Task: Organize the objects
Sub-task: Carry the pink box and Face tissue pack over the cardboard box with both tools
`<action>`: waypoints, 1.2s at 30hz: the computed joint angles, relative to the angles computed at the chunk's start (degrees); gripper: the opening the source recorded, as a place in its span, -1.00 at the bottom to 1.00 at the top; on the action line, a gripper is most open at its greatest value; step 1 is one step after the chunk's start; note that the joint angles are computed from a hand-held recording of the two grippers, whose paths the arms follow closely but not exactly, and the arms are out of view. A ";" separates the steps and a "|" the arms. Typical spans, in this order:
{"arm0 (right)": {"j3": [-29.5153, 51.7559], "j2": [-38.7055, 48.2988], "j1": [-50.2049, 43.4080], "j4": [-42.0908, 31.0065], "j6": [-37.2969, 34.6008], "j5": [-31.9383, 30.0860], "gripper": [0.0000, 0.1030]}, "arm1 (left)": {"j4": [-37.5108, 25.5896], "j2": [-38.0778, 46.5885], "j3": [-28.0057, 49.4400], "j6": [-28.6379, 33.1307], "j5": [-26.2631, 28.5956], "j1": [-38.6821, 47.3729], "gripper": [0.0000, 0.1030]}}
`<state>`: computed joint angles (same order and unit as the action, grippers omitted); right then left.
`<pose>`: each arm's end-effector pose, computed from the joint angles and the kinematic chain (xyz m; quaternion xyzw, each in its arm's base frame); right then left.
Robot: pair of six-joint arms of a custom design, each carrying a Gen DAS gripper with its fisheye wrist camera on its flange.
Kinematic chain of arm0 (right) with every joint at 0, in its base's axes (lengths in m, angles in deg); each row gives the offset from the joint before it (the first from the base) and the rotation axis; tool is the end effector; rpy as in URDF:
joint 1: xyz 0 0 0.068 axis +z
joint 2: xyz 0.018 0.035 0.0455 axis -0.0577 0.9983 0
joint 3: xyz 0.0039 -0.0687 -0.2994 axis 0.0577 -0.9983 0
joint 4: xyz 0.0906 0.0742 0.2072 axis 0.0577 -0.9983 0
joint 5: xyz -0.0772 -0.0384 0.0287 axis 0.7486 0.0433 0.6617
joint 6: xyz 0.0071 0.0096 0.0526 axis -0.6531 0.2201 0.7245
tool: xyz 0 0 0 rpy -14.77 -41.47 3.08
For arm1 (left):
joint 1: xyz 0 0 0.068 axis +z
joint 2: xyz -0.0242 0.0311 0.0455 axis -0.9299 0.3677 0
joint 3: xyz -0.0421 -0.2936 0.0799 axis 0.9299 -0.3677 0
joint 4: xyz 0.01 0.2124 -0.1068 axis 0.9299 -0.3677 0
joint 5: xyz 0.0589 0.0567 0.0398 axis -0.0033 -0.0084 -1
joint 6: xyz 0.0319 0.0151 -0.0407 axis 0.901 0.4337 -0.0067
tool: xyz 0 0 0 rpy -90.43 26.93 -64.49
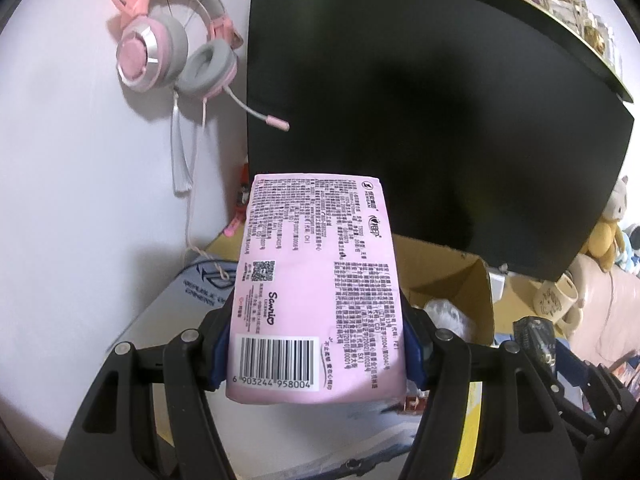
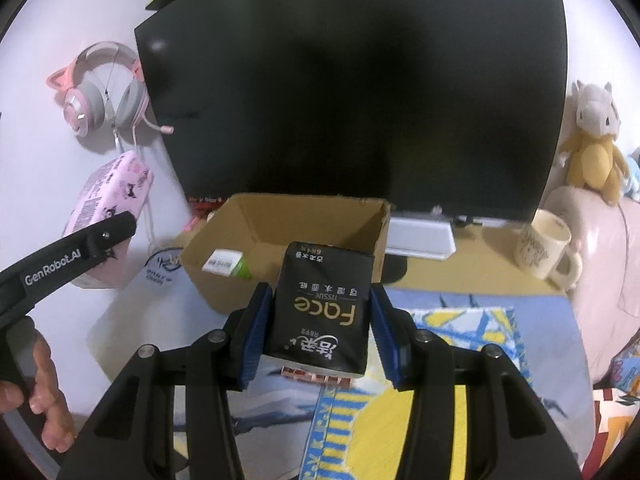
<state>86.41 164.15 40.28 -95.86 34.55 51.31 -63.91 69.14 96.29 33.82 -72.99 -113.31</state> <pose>0.1861 0.1481 0.2840 0.0564 0.8758 0.0203 0.4789 0.2274 -0.2011 0.3449 0.0055 0.8727 -0.0702 0.4832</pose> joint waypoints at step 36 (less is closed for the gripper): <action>4.62 11.16 -18.72 15.51 -14.18 -14.57 0.01 | 8.50 15.55 12.71 6.14 4.81 5.41 0.27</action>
